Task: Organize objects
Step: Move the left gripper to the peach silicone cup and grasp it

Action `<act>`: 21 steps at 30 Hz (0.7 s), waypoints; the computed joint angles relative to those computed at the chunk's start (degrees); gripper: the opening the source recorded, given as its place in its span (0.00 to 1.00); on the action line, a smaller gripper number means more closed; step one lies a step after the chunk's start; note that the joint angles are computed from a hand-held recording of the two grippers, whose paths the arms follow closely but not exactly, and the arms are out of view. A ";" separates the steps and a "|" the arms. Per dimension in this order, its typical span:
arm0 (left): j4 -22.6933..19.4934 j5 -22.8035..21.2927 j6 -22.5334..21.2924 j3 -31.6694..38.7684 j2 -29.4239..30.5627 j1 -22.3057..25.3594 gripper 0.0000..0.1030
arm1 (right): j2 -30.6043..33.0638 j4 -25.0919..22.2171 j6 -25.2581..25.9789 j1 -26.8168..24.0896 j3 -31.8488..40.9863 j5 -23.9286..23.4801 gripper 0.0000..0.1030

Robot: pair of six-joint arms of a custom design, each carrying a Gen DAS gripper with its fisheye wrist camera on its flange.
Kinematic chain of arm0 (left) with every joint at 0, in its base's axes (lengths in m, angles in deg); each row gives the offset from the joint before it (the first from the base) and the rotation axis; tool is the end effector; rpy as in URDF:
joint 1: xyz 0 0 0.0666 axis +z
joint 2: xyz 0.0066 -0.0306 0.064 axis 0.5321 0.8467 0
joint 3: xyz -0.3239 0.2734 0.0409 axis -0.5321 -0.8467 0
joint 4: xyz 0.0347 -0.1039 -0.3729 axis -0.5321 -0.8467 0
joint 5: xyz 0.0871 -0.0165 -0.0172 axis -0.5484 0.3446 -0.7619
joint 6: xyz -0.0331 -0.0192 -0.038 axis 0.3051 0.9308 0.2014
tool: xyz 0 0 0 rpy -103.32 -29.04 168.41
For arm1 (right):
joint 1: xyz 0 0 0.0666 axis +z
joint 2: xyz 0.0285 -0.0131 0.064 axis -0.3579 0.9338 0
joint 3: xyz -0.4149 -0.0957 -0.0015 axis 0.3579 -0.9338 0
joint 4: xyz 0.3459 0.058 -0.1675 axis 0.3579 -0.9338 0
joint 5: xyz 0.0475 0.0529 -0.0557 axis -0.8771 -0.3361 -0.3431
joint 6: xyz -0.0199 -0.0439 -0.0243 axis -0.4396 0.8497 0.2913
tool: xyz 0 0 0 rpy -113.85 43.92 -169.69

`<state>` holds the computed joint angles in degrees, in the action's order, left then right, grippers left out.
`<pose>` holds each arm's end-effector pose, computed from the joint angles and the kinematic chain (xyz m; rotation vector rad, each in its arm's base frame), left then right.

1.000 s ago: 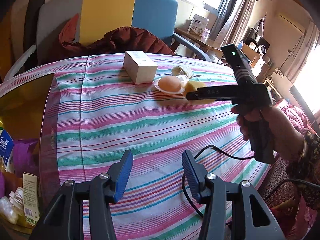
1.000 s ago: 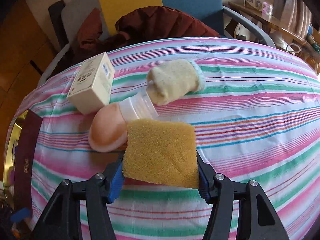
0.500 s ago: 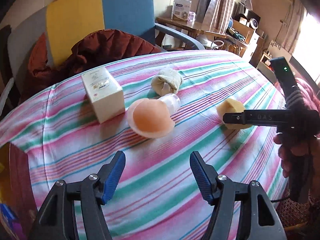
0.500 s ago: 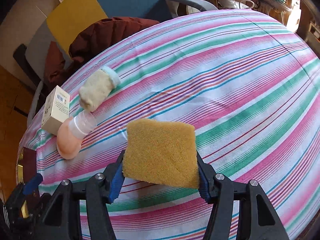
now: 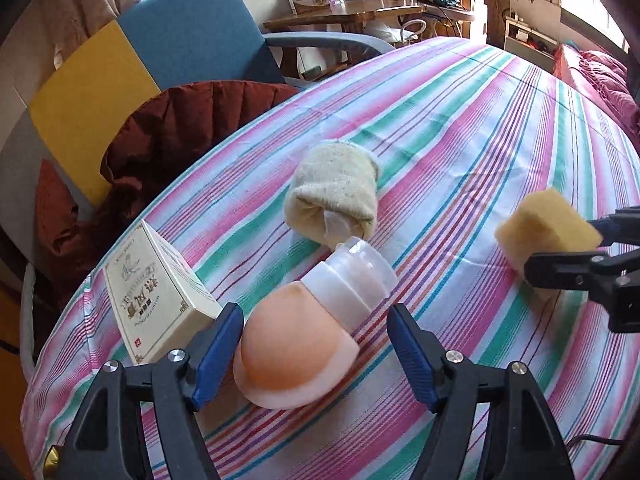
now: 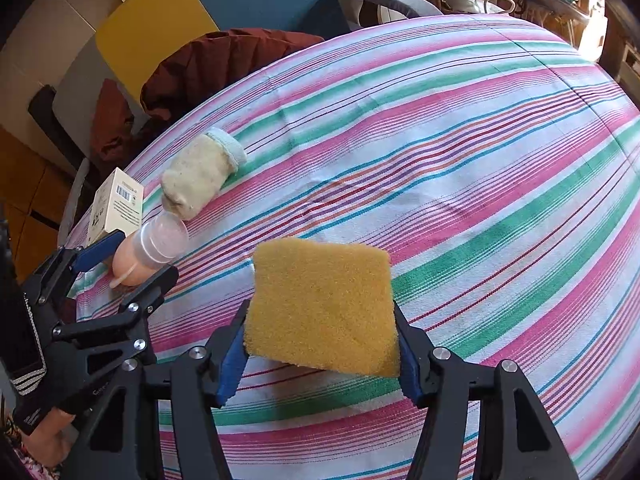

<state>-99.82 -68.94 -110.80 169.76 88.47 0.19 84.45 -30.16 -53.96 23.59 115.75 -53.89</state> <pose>0.4141 -0.2610 0.4846 1.3540 2.2180 -0.0789 0.2926 0.2719 0.4849 0.8797 2.5357 0.2434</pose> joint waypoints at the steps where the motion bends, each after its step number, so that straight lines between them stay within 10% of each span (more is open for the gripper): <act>1: -0.07 -0.25 -0.39 -0.29 0.23 0.13 0.74 | 0.11 -0.06 0.20 -0.06 0.07 -0.03 0.61; 7: 1.99 7.12 6.21 -1.72 0.02 3.16 0.72 | 0.16 -0.16 0.30 0.05 0.06 0.02 0.61; 21: 10.60 8.62 7.73 -9.86 -6.00 4.45 0.51 | 1.05 -0.90 0.91 0.19 0.80 0.44 0.61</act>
